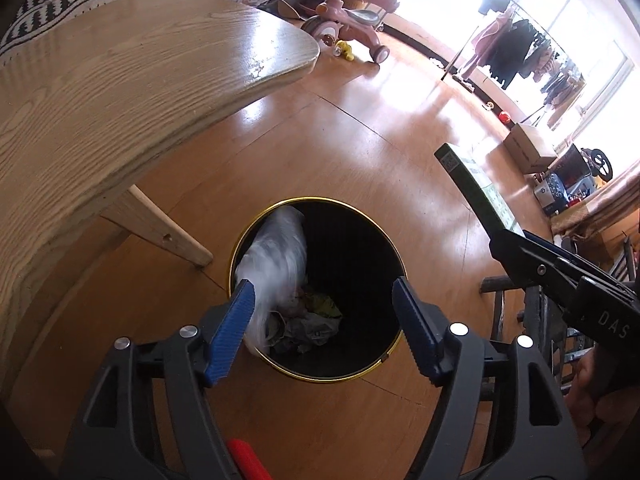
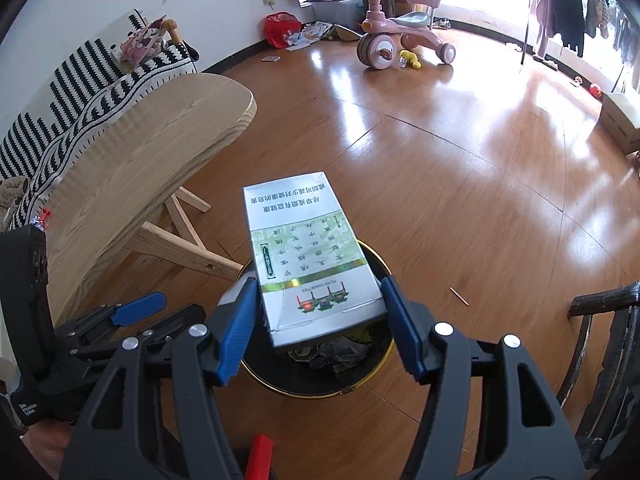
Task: Collect trash
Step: 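Open both tools to drop the plastic bag and leaflet box into the bin, then grasp the red cigarette box with the left tool while the right tool grasps the red ribbon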
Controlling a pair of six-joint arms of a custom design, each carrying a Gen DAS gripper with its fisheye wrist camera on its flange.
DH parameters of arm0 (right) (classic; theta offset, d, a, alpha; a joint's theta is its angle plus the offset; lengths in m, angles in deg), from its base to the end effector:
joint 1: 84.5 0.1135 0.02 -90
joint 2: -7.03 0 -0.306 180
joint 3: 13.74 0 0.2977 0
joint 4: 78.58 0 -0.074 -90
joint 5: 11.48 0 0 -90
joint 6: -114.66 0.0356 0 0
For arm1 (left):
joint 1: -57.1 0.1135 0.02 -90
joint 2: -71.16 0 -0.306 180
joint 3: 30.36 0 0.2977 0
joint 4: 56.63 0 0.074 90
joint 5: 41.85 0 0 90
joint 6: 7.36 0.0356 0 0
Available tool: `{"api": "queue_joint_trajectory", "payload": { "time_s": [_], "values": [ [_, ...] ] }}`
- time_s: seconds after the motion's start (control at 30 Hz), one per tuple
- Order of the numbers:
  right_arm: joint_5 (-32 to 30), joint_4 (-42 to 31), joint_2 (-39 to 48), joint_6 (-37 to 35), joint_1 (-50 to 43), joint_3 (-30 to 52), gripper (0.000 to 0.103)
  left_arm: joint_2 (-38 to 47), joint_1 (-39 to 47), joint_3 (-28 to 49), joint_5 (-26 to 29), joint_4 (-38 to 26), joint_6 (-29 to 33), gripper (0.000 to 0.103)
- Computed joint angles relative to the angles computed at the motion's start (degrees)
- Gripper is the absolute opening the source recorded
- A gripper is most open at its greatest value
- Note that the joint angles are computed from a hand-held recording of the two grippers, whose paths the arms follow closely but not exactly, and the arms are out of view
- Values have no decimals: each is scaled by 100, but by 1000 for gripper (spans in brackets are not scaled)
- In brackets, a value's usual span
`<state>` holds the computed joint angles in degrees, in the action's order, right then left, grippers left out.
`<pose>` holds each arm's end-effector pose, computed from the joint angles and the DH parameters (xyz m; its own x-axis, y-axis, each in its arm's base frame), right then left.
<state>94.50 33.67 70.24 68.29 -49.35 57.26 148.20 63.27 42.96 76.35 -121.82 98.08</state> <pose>0.1947 0.1251 0.3333 -0.8165 0.2364 -0.5268 0.1693 0.9703 0.1729 0.2865 0.0141 0.2941 -0.8743 0.1415 -0.4642 0.3186 0.8889 -0.3292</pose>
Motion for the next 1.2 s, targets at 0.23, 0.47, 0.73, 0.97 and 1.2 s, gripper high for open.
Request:
{"api": "queue_joint_trajectory", "payload": {
  "time_s": [0.23, 0.47, 0.73, 0.97, 1.2],
  "values": [
    [-137, 78, 139, 32, 12, -53, 62, -106, 99, -59, -11, -6, -2, 81],
    [-281, 104, 250, -5, -133, 12, 71, -100, 157, -35, -24, -62, 22, 85],
    [-277, 141, 326, 23, -40, 119, 77, -99, 252, 24, 5, -89, -24, 89],
    [-240, 210, 774, -16, 156, 812, 81, 67, 1298, 676, 684, -671, 212, 90],
    [-389, 541, 2656, -535, 880, 2732, 81, 1140, 3309, 2394, 675, -1110, 1392, 91]
  ]
}}
